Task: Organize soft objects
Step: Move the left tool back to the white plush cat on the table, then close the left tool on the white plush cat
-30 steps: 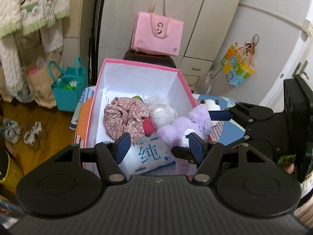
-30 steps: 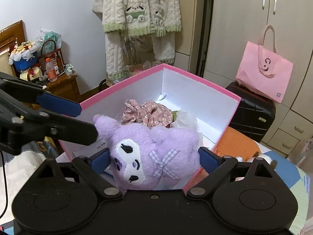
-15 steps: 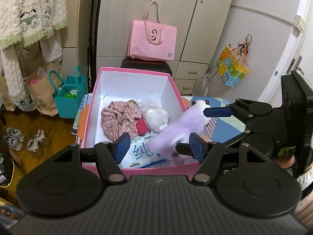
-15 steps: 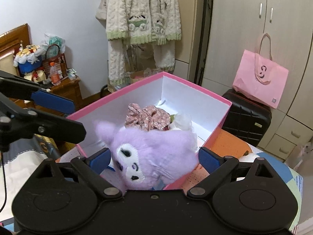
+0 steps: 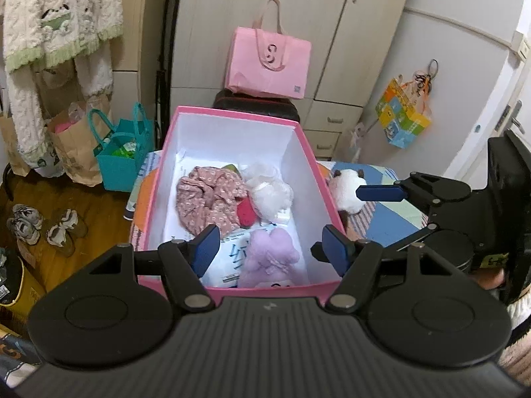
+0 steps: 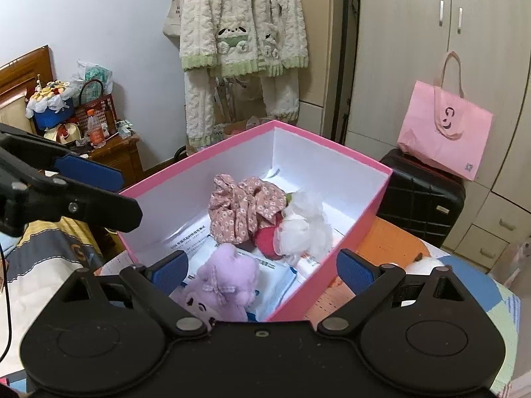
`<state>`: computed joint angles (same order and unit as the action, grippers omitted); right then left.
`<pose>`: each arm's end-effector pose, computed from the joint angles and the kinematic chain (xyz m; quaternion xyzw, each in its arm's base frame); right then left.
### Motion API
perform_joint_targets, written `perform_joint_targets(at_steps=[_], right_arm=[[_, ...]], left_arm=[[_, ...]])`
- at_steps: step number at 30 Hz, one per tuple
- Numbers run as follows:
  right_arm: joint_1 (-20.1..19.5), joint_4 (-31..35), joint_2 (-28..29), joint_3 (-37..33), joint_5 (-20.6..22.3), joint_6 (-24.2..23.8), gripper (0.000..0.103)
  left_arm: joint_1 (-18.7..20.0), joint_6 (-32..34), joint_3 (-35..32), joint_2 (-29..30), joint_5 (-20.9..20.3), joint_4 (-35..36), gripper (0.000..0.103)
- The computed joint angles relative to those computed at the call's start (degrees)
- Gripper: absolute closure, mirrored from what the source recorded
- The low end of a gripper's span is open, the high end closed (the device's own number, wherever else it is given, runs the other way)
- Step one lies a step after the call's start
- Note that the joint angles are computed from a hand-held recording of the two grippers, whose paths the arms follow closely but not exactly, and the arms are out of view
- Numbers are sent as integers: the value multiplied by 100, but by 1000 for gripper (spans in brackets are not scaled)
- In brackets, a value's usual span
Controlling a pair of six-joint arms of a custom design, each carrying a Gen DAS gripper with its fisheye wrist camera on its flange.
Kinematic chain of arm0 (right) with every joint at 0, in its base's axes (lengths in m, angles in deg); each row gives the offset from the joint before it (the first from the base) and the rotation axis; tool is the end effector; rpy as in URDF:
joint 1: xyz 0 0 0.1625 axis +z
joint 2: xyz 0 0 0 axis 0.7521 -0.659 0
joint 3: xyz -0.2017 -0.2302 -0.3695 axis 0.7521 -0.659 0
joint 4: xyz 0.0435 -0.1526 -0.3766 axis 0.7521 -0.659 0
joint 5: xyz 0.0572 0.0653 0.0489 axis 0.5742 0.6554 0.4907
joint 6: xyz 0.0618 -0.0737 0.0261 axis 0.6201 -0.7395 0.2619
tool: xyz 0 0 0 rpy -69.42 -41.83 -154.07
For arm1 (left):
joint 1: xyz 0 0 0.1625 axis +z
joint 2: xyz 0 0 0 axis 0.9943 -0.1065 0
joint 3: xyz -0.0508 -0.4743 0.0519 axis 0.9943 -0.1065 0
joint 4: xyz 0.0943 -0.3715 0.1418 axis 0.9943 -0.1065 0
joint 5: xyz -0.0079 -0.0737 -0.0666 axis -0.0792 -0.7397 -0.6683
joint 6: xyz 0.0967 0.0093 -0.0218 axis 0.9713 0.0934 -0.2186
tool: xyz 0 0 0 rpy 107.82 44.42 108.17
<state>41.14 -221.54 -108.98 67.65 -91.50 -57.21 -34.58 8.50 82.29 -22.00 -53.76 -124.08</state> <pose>0.0998 -0.6984 0.3702 0.2419 -0.8502 0.3626 0.2952 -0.4294 -0.7539 0.0973 0.3817 0.8903 -0.2241 0.1070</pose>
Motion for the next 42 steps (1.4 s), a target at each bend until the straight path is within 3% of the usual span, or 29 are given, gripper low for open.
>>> perform_joint_targets(at_steps=[8, 16, 25, 35, 38, 42], right_arm=[[-70, -107, -571, 481, -35, -144, 5], [-438, -138, -1066, 744, 177, -201, 5], [-1082, -96, -1144, 674, 1038, -482, 5], [-1715, 190, -779, 100, 2231, -852, 5], [-1869, 593, -660, -167, 2491, -978, 5], [-2010, 1224, -464, -576, 2705, -1158, 5]], left_arm=[[-181, 304, -181, 136, -280, 330, 36], [-384, 436, -772, 658, -625, 588, 36], [-469, 137, -1774, 1462, -730, 896, 36], [-541, 57, -3078, 2468, -124, 1214, 36], [-557, 108, -3455, 2762, 156, 1217, 36], [-489, -202, -4221, 3206, -1, 1538, 38]])
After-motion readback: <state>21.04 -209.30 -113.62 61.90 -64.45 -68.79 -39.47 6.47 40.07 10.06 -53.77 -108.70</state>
